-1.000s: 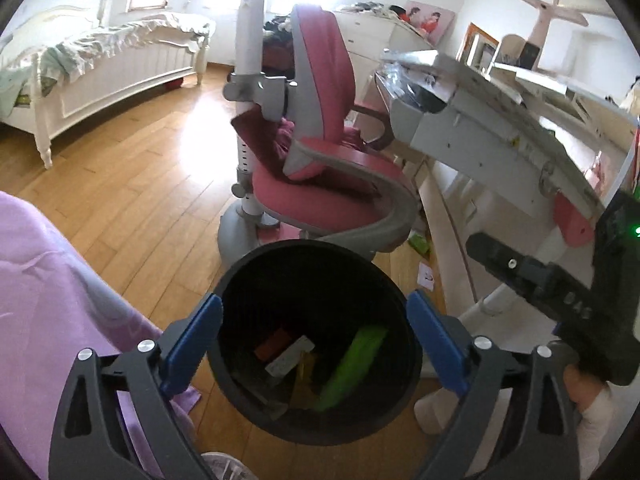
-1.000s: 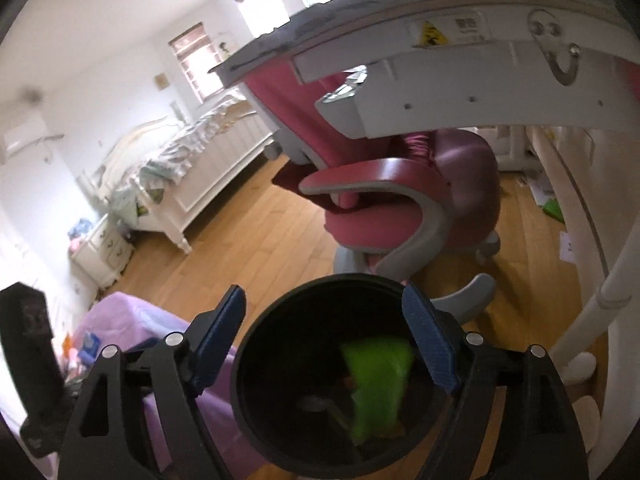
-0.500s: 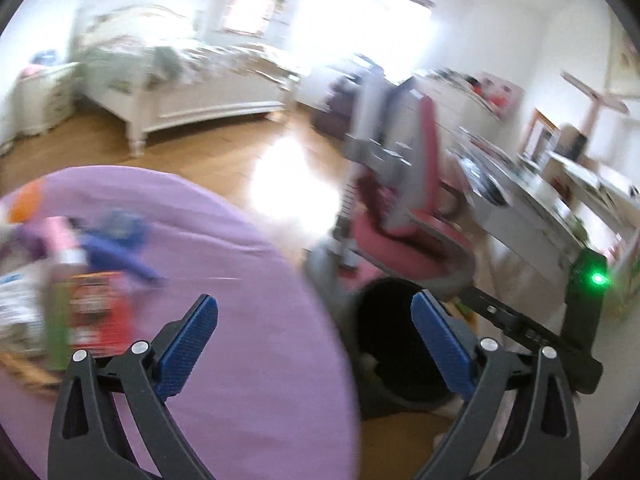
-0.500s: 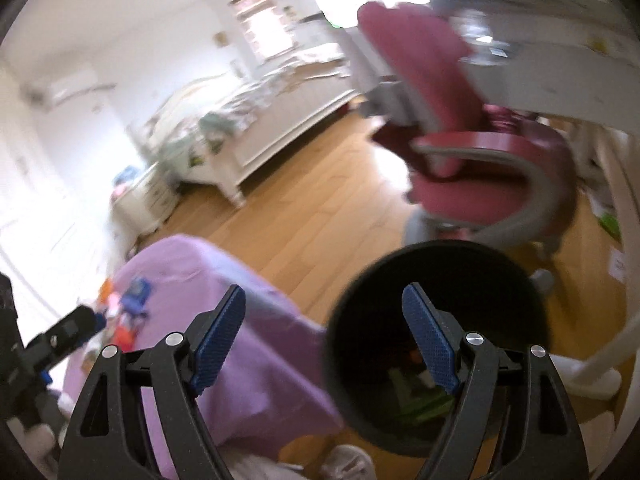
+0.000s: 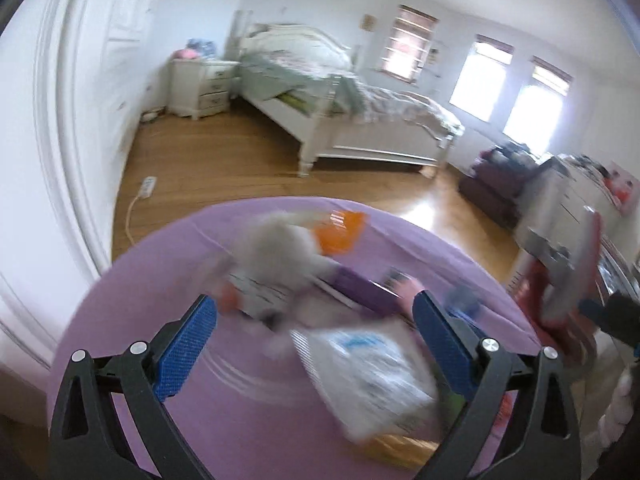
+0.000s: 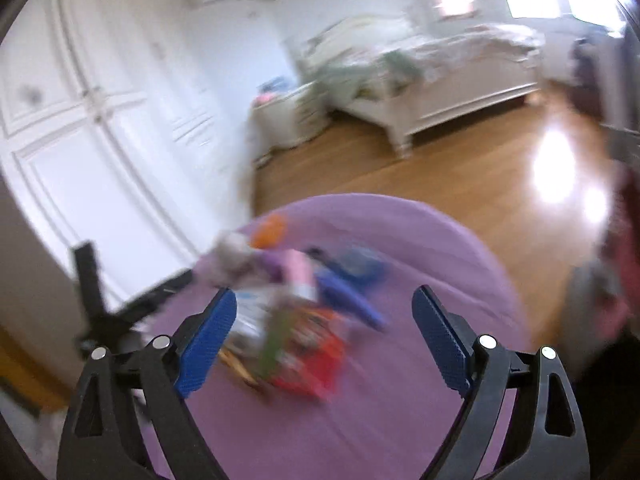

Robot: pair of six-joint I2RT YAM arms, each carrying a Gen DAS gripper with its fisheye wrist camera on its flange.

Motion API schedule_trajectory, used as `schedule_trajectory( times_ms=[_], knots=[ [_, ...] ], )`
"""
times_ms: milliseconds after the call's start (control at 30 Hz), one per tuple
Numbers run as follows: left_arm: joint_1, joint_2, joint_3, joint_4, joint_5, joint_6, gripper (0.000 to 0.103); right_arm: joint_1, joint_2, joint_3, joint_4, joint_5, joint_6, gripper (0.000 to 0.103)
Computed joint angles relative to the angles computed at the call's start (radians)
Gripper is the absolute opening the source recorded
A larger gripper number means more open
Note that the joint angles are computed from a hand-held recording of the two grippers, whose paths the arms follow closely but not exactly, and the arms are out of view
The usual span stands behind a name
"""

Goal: Collect trash
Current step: 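Grasp the white plush toy with left tool while right tool grasps the orange packet, then carry both items over the black bin and open both tools to drop them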

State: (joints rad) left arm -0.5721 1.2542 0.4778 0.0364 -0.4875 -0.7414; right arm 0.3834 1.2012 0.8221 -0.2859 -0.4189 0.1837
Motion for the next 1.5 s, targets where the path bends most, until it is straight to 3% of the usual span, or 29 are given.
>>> schedule_trajectory(
  times_ms=[167, 367, 433, 533, 567, 600, 667, 767, 967, 1100, 1233, 1333, 1433, 1500],
  knots=[
    [0.191, 0.161, 0.062, 0.105, 0.145, 0.123, 0.097, 0.187, 0.507, 0.473, -0.042, 0.044, 0.104, 0.088],
    [0.277, 0.303, 0.143, 0.127, 0.238, 0.179, 0.095, 0.248, 1.001, 1.072, -0.272, 0.082, 0.174, 0.087],
    [0.305, 0.333, 0.166, 0.09, 0.288, 0.167, 0.081, 0.26, 1.114, 1.232, -0.348, 0.082, 0.181, 0.081],
    [0.323, 0.33, 0.157, 0.1, 0.314, 0.141, 0.076, 0.29, 1.282, 1.489, -0.481, 0.105, 0.188, 0.08],
    [0.325, 0.33, 0.157, 0.099, 0.314, 0.143, 0.073, 0.298, 1.33, 1.564, -0.517, 0.11, 0.188, 0.07],
    [0.327, 0.33, 0.155, 0.1, 0.322, 0.145, 0.059, 0.307, 1.377, 1.642, -0.562, 0.117, 0.18, 0.06],
    [0.34, 0.33, 0.145, 0.123, 0.356, 0.146, 0.046, 0.339, 1.443, 1.754, -0.627, 0.187, 0.134, 0.047],
    [0.35, 0.31, 0.117, 0.155, 0.393, 0.128, 0.042, 0.363, 1.39, 1.656, -0.569, 0.211, 0.113, 0.04],
    [0.273, 0.172, 0.056, 0.113, 0.345, 0.123, 0.041, 0.343, 1.016, 1.1, -0.258, 0.164, 0.142, 0.039],
    [0.1, -0.067, 0.023, -0.028, 0.217, 0.067, 0.041, 0.29, 0.654, 0.662, -0.036, 0.081, 0.171, 0.039],
    [-0.152, -0.172, 0.06, -0.165, 0.023, -0.033, 0.041, 0.236, 0.318, 0.322, 0.09, 0.043, 0.2, 0.039],
    [-0.343, -0.156, 0.12, -0.23, -0.106, -0.112, 0.041, 0.175, 0.041, 0.109, 0.1, 0.037, 0.202, 0.039],
    [-0.498, -0.067, 0.212, -0.255, -0.205, -0.162, 0.042, 0.06, -0.256, -0.051, 0.013, 0.017, 0.176, 0.039],
    [-0.565, 0.006, 0.269, -0.223, -0.222, -0.162, 0.042, -0.077, -0.438, -0.114, -0.091, -0.028, 0.131, 0.039]
  ],
)
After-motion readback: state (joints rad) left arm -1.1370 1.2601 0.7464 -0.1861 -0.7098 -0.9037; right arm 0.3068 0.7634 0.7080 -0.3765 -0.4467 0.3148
